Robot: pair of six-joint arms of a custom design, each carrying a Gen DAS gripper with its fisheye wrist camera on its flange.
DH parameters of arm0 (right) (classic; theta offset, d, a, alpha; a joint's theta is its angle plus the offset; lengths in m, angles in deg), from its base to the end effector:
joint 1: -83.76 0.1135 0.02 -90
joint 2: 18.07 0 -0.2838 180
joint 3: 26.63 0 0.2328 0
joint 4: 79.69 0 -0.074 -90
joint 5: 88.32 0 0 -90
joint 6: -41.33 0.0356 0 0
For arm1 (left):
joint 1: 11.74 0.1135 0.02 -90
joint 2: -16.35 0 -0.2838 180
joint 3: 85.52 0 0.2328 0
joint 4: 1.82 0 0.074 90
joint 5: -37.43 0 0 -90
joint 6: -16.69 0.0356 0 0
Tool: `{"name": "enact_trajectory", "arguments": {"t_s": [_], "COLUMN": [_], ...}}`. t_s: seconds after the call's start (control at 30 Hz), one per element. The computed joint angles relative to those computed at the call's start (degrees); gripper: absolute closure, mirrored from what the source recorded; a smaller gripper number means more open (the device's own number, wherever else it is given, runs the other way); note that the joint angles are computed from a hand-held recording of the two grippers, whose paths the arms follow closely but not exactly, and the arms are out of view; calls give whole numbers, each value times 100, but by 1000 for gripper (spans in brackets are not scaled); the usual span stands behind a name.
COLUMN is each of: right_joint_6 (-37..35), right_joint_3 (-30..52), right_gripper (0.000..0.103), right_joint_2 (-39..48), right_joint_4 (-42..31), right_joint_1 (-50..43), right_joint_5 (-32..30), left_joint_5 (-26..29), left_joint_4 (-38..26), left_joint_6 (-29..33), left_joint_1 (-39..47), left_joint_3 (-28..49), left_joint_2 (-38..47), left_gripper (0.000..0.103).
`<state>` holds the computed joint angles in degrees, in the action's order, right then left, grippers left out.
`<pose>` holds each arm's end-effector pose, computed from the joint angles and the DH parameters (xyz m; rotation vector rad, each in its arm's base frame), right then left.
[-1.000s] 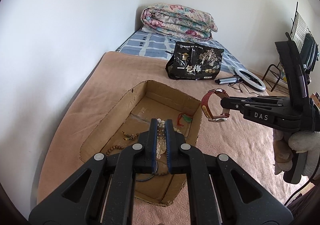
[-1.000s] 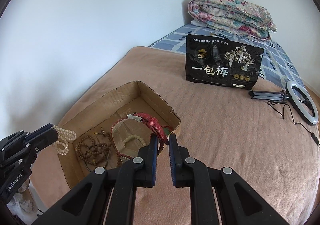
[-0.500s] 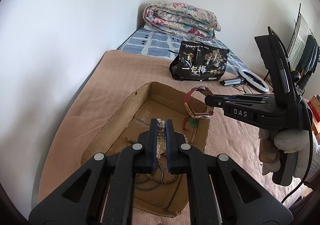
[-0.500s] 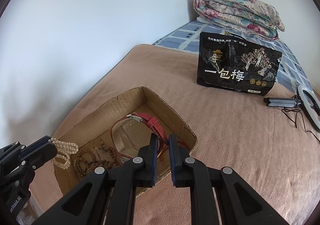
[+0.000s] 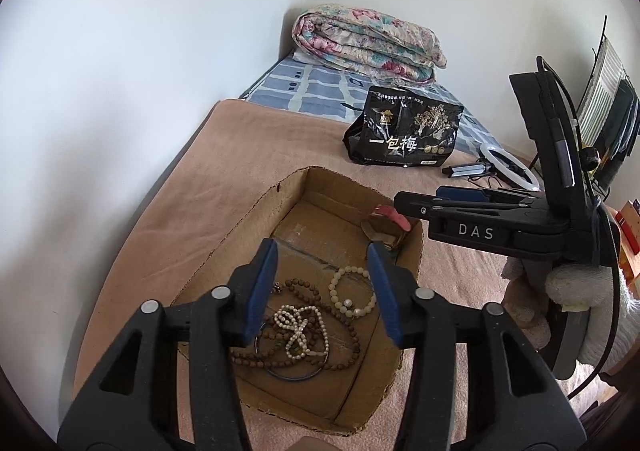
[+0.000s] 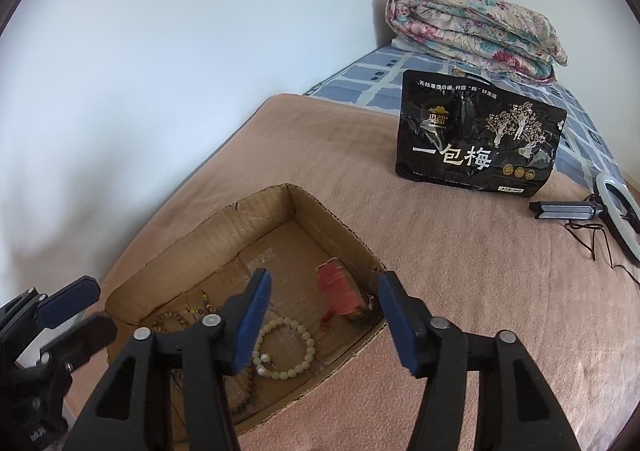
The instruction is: Organize jewelry
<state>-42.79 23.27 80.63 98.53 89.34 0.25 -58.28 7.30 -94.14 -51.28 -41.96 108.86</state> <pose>0.2844 0.0287 0.1342 -0.0046 2.4569 0.1184 0.2100 -0.1687 0.1514 0.3209 2.2785 -0.4423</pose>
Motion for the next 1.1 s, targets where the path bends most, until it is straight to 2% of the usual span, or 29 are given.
{"name": "enact_trajectory", "arguments": {"t_s": [0.47,0.67,0.87,0.9,1.0,1.1], "right_joint_6": [-42,-164,-336,-376,-519,-689], "right_joint_3": [-250,-463,-694,-731,-803,-920], "right_gripper": [40,35,35,35,35,31], "right_joint_2": [-739,-1450,-2355,-2527,-3066,-3724], "right_joint_4": [-319,-671,-1207,-1326,-1754,-2201], "right_joint_1": [31,-52,-292,-351,-555,-787], "right_joint_5": [150,169,47,10,-38,-92], "left_joint_5": [-343,-674,-1030,-1123,-1589,-1937], "left_joint_4": [-272,-557,-948,-1031,-1394,-1684], "left_joint_6": [-144,-197,-332,-329,-304,-376], "left_joint_1": [-226,-531,-930,-1004,-1275,-1516], "left_joint_3": [-9,-23,71,110,265,354], "left_joint_2": [-261,-593,-1009,-1070,-1251,-1499], "left_gripper": [54,54,54,53,42,40]}}
